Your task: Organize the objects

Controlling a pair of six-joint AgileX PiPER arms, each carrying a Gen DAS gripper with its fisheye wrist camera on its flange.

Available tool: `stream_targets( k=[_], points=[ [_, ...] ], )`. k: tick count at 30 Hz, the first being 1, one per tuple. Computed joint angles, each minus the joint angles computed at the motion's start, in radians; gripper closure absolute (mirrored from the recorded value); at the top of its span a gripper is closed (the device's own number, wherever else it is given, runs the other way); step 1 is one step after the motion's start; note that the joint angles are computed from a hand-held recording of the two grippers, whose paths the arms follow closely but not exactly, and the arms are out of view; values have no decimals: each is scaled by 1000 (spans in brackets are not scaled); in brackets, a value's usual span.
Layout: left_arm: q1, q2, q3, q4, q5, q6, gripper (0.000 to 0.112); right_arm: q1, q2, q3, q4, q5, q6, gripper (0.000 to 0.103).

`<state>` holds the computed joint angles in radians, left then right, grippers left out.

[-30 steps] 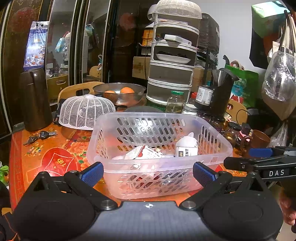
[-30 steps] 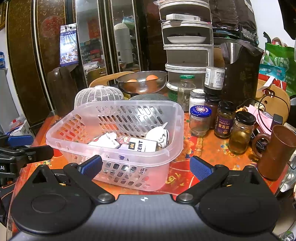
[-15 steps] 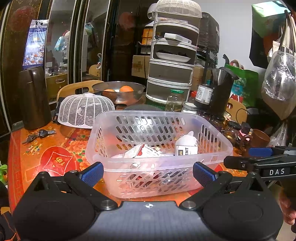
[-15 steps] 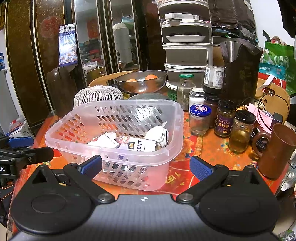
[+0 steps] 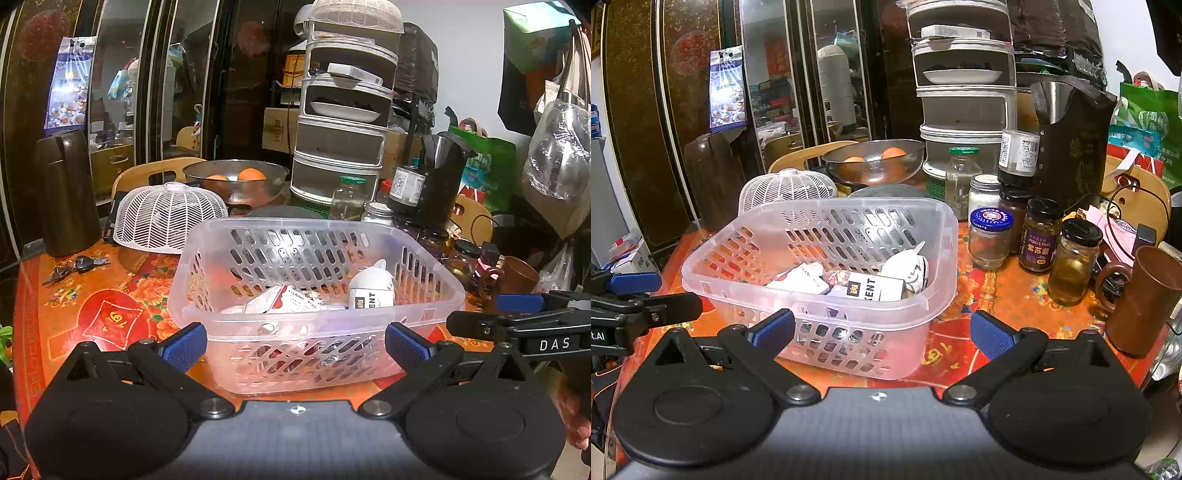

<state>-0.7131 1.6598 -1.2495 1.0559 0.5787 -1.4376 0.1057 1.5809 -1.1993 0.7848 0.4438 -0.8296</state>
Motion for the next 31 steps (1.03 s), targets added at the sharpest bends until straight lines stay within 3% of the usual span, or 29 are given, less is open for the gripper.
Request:
stream_targets(
  k=[19,23,31],
  points=[
    [19,7,1,-18,-31,6,9,-1,9,-6,-11,0,5,0],
    [18,-7,22,31,-49,-48,9,-1,11,-5,-12,-1,5,0],
    [-8,2,13,73,-19,-61,9,-2,11,-6,-9,0,2,0]
  ],
)
